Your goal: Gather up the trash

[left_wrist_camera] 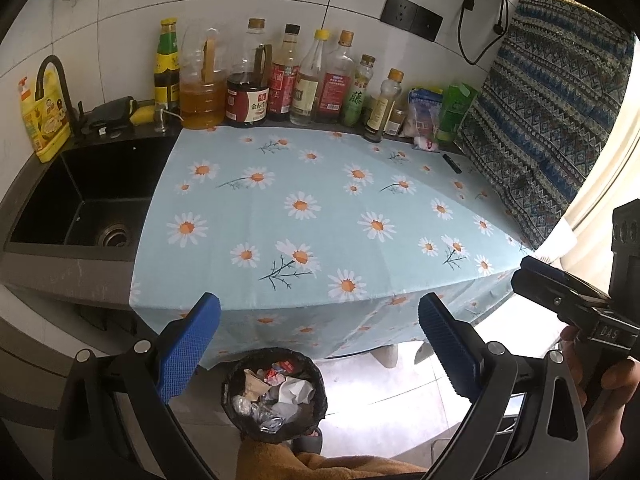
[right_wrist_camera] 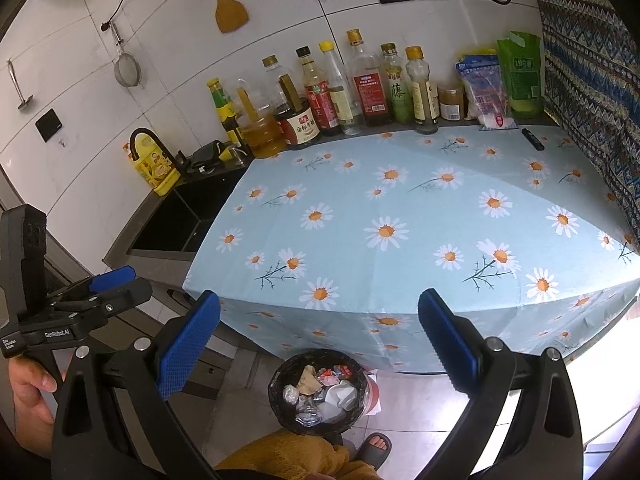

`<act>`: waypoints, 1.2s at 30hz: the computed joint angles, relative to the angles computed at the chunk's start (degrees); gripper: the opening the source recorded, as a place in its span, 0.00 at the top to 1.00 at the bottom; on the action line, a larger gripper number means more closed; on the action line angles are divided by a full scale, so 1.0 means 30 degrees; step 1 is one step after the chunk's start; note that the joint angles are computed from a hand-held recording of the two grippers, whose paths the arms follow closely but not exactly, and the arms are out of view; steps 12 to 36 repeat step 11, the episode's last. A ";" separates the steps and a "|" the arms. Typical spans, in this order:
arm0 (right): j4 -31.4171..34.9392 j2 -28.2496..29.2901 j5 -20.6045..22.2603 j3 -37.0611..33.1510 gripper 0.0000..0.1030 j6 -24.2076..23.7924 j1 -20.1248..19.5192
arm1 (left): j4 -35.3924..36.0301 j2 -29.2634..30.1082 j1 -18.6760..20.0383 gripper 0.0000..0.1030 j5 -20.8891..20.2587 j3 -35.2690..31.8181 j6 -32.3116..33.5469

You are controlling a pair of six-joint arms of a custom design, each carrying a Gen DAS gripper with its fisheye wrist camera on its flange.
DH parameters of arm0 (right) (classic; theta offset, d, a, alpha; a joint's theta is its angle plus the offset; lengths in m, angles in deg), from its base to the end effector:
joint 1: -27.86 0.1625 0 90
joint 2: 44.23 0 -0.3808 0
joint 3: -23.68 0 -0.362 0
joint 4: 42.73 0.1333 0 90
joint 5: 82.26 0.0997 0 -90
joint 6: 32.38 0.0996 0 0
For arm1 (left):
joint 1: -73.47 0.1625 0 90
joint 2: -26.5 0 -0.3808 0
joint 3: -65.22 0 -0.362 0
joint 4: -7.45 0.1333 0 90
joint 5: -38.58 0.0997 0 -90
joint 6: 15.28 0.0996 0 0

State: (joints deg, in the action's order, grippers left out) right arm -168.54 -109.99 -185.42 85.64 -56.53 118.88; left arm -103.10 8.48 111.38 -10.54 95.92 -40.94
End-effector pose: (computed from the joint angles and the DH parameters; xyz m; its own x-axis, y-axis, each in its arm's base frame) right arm 0.1223 -0.6541 0.5226 -0.8851 -0.1985 0.4209 -0.4119 0.7551 -0.5100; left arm -0.5285 -0.6631 0.1399 -0.8209 0.2245 -0.5251 0.4727 0.7831 -0.4042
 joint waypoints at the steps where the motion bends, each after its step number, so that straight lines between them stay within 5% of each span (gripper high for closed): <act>1: -0.0006 -0.0001 0.0024 0.0001 0.05 -0.0019 -0.0004 | 0.0061 0.0044 0.0014 0.07 -0.0021 -0.0107 -0.0006; 36: -0.0073 0.0232 0.0015 -0.0179 0.05 0.0065 0.0123 | 0.0693 0.0026 0.0023 0.07 0.0245 -0.0432 -0.0242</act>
